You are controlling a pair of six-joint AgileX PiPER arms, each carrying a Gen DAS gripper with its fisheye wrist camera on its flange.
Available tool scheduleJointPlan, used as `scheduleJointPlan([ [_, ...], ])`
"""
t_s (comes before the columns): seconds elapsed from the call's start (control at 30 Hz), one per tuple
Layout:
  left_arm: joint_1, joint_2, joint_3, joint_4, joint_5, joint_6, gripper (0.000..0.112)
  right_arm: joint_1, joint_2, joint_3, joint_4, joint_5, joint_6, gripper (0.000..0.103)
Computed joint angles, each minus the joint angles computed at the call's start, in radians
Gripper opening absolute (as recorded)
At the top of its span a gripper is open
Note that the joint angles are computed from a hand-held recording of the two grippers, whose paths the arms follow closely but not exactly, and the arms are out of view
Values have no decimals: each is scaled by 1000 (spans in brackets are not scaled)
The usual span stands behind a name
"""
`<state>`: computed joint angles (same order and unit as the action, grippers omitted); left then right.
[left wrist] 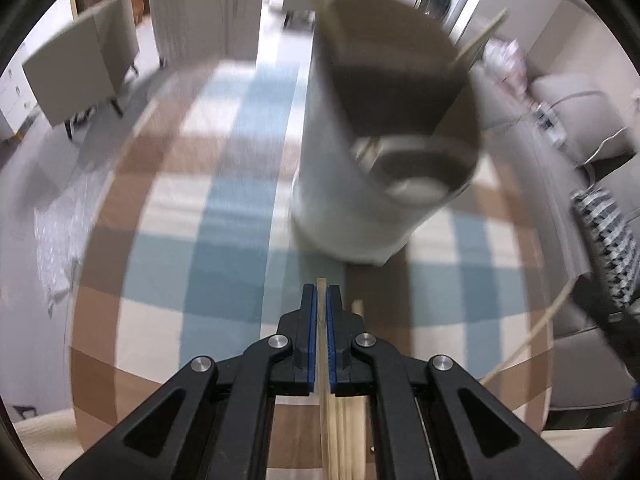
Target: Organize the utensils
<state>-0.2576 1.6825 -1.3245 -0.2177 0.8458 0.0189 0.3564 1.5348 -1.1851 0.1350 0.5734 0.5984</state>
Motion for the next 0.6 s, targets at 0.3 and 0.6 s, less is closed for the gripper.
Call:
scheduleJointPlan([
  [0.3,92,-140,48,-221,-34,133,0,99,-61,35,-203,-3,183,2],
  [0.6,66,-225,79,-283,-159,190,0,217,-103,14,-438,42,391,2],
])
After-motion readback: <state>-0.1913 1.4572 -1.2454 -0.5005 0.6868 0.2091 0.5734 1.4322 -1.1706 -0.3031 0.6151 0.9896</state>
